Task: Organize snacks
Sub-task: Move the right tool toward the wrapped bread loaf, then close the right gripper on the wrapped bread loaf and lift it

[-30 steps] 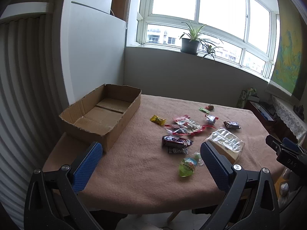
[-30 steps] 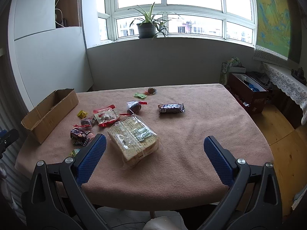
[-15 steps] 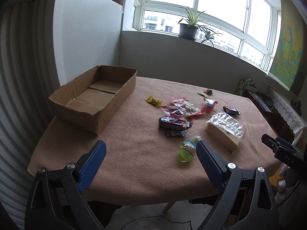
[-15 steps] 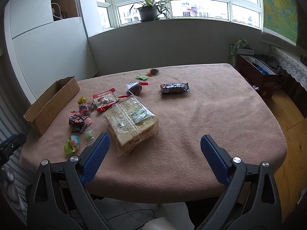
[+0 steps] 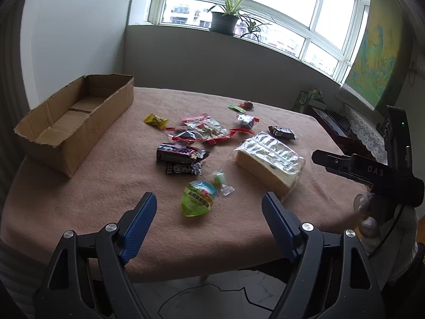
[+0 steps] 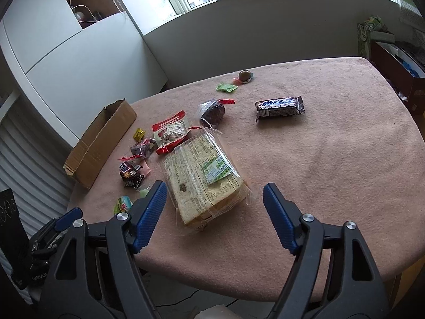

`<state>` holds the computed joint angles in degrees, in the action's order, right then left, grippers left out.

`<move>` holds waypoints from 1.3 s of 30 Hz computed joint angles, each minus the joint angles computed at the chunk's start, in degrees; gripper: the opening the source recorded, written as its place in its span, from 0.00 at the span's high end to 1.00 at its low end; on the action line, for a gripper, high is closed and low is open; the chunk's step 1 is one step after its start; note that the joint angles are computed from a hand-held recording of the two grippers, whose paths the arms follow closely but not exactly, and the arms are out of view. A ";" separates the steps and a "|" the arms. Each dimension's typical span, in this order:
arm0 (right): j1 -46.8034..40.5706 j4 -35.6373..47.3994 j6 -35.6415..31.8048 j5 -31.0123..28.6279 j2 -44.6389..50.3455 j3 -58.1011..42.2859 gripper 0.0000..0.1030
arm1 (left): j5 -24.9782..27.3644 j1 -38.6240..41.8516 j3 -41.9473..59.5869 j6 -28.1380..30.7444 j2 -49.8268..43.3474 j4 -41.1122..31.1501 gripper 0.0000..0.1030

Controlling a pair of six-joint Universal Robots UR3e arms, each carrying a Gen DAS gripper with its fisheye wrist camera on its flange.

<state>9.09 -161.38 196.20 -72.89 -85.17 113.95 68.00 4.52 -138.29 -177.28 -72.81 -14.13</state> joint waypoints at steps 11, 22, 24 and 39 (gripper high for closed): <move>-6.20 8.68 -5.57 12.36 10.08 -9.37 0.34 | -6.32 -6.48 10.72 -3.33 -16.28 0.44 0.26; -6.15 14.25 -8.52 17.68 17.89 -16.97 0.34 | -10.66 -9.16 22.48 -6.11 -30.13 -2.87 0.28; -6.14 14.56 -8.67 18.19 18.65 -17.69 0.36 | -10.81 -9.52 23.44 -6.10 -30.89 -3.38 0.28; -6.89 16.51 -8.91 19.96 17.02 -16.40 0.45 | -13.69 -9.88 29.00 -3.03 -34.98 -7.08 0.40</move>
<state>2.20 -144.87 187.28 -52.92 -68.15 97.55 54.31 -5.36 -109.29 -180.30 -107.79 -21.21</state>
